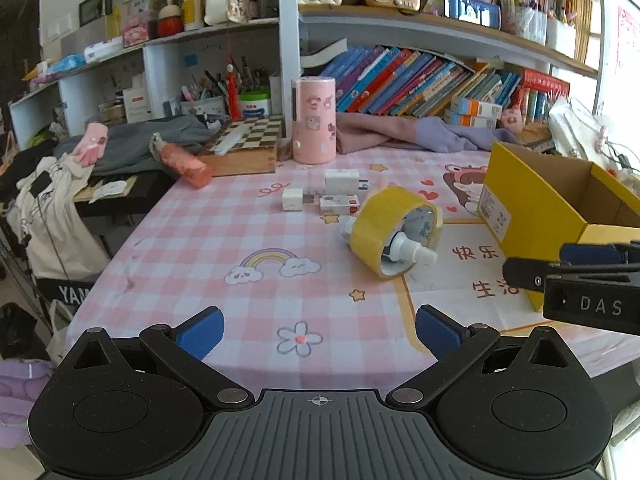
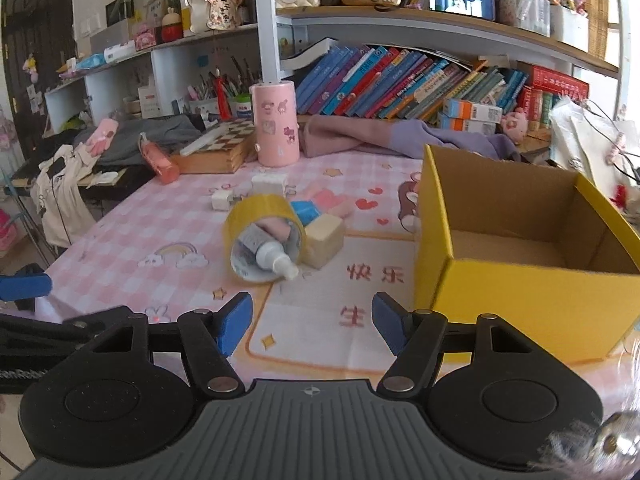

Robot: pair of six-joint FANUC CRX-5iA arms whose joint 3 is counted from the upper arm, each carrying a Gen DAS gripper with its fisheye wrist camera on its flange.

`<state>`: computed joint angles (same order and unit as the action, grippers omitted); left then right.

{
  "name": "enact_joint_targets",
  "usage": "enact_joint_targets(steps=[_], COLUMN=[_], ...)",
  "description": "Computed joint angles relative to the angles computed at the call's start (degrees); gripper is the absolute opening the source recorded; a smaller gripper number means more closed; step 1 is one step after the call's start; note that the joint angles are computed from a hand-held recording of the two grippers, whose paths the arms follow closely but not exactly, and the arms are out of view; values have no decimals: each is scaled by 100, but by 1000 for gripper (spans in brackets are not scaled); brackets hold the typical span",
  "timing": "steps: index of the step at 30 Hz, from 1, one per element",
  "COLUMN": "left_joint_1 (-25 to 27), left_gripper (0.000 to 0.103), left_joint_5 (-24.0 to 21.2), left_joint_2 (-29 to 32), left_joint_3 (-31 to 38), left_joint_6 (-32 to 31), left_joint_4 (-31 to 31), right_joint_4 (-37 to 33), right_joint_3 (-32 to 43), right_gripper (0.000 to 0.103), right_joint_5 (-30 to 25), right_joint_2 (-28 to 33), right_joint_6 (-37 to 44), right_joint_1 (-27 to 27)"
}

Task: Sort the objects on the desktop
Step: 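Close the left tool on the yellow tape roll's rim while the right tool approaches the beige eraser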

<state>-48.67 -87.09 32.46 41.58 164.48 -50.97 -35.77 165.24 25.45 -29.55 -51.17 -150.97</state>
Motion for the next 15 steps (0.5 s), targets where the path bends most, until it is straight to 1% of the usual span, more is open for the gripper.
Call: enact_joint_targets(steps=[5,8,15], left_joint_1=[253,380,692], left_gripper=[102,102,100], left_joint_5=[371,512,1017], left_joint_2=[105,228,313], left_joint_3=[88,229,215], left_joint_6=[-358,-591,-650], left_joint_4=[87,96,317], right_joint_4=[-308,-277,-60], right_joint_3=[-344,-670,-1537], right_gripper=[65,65,65], right_joint_5=[-14,105,493], right_joint_2=[-288,-496,-1002], right_joint_6=[324,329,177], right_joint_1=[15,0,-70])
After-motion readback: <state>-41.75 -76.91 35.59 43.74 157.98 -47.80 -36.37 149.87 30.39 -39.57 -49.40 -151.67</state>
